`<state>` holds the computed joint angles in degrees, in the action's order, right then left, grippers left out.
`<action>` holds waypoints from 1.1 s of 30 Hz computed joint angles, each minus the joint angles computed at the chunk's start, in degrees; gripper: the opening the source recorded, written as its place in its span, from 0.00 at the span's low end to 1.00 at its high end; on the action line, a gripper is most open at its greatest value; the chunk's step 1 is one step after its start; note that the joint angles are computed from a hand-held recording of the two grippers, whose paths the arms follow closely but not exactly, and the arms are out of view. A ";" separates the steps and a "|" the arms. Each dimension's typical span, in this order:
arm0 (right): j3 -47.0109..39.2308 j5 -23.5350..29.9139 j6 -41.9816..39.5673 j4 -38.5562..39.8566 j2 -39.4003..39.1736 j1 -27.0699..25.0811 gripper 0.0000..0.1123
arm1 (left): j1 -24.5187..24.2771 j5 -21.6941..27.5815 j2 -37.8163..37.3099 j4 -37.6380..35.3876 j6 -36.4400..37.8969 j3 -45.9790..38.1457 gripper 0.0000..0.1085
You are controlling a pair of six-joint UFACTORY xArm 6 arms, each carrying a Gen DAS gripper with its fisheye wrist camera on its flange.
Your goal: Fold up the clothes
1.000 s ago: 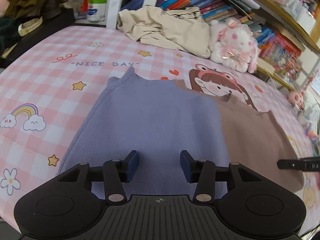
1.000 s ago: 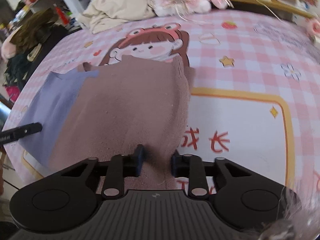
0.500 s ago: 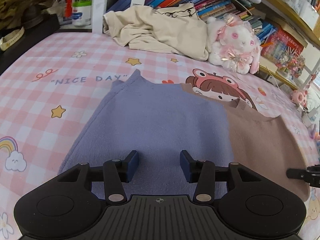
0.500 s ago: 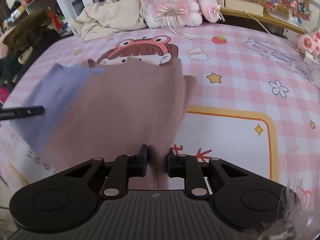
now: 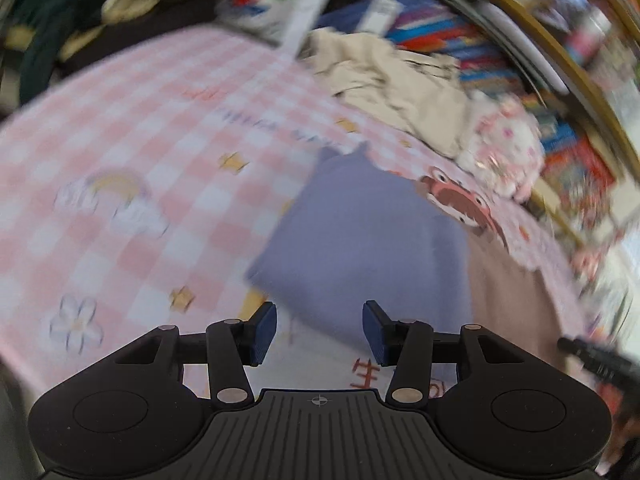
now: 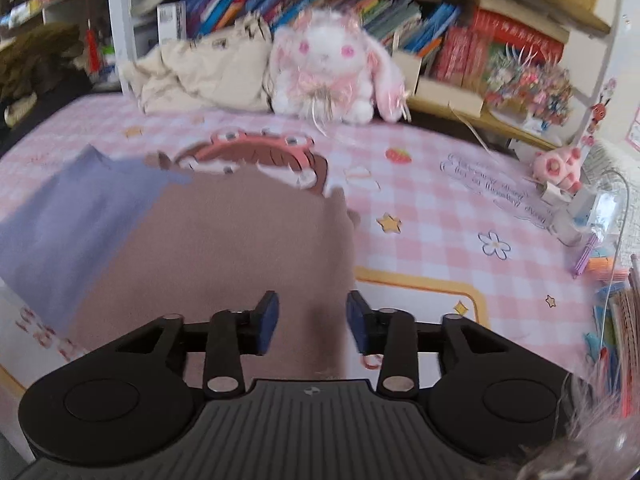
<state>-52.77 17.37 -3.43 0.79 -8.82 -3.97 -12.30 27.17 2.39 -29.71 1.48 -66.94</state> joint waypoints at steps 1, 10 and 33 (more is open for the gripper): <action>0.04 0.05 0.37 0.92 -0.43 0.76 0.40 | 0.76 0.80 0.29 -2.85 0.72 -0.25 0.43; -3.88 4.64 5.75 -0.46 2.07 7.64 0.43 | 5.71 8.74 6.93 -26.98 2.93 -5.18 0.39; -10.61 11.34 14.92 -15.60 10.03 14.30 0.49 | 4.56 7.54 11.01 -31.40 22.54 -11.09 0.13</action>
